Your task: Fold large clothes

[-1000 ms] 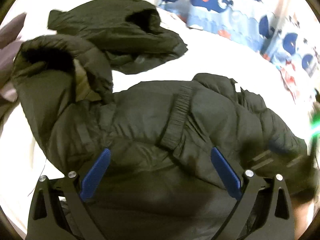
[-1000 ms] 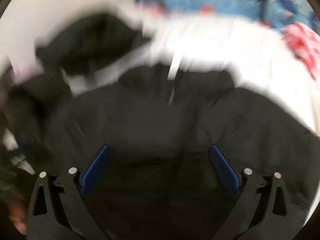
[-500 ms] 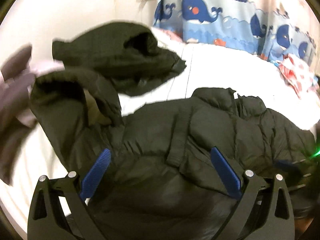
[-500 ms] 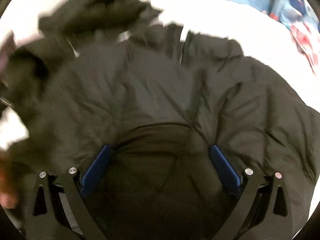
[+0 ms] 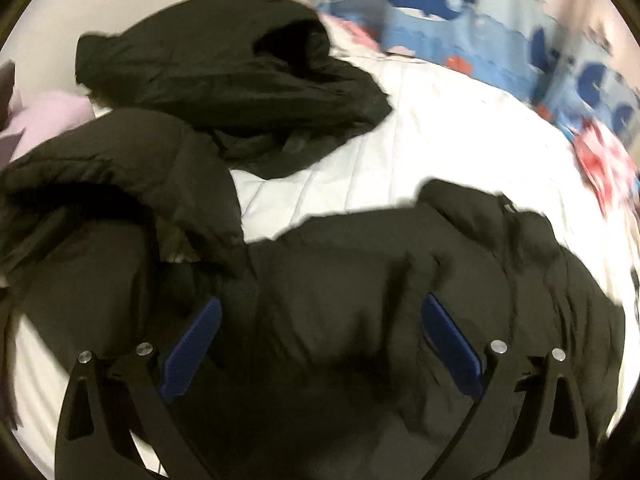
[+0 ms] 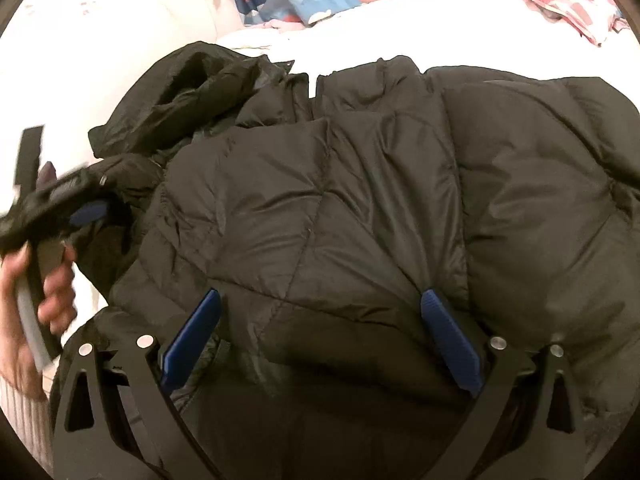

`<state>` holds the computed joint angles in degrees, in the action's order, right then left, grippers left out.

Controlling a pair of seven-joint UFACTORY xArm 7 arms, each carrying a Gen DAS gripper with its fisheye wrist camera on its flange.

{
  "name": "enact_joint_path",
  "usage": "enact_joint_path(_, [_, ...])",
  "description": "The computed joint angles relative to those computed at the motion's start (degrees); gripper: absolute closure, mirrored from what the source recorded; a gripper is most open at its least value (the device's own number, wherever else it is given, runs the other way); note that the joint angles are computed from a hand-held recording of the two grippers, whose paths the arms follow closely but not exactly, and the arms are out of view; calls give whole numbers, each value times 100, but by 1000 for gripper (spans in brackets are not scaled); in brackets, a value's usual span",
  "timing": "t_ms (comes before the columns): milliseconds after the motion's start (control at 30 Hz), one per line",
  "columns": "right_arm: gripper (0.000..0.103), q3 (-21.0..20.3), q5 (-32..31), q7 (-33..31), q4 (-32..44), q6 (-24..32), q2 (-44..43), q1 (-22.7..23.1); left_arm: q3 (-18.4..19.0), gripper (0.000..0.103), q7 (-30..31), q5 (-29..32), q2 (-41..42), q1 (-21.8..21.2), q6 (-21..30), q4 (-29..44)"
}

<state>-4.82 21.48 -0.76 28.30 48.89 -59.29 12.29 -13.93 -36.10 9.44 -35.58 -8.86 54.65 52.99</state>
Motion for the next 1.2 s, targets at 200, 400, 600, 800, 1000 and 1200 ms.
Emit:
enact_joint_path(200, [6,-115,163,0,72,-128,253,61,230,7,-520,171,704,429,-332,254])
enact_joint_path(400, [6,-251,413,-42,130,-208,322,150,1354,78,80,-1799,919,-6,-1457,-96])
enact_joint_path(600, [6,-668,1099,-427,110,-475,25,554,2018,85,1893,-3792,-63,-1383,-2644,-616])
enact_joint_path(800, [6,-2127,3148,-1506,13,-537,-351,1931,2294,85,3342,-5608,-635,-3350,-3368,-751])
enact_joint_path(1000, [6,-3218,4992,-2260,-162,-113,-521,2348,2256,85,4567,-7221,-477,-4894,-3886,-1013])
enact_joint_path(1200, [7,-3506,5592,-2492,-253,358,-324,2020,1882,88,5152,-8213,-434,-5233,-3833,-1222])
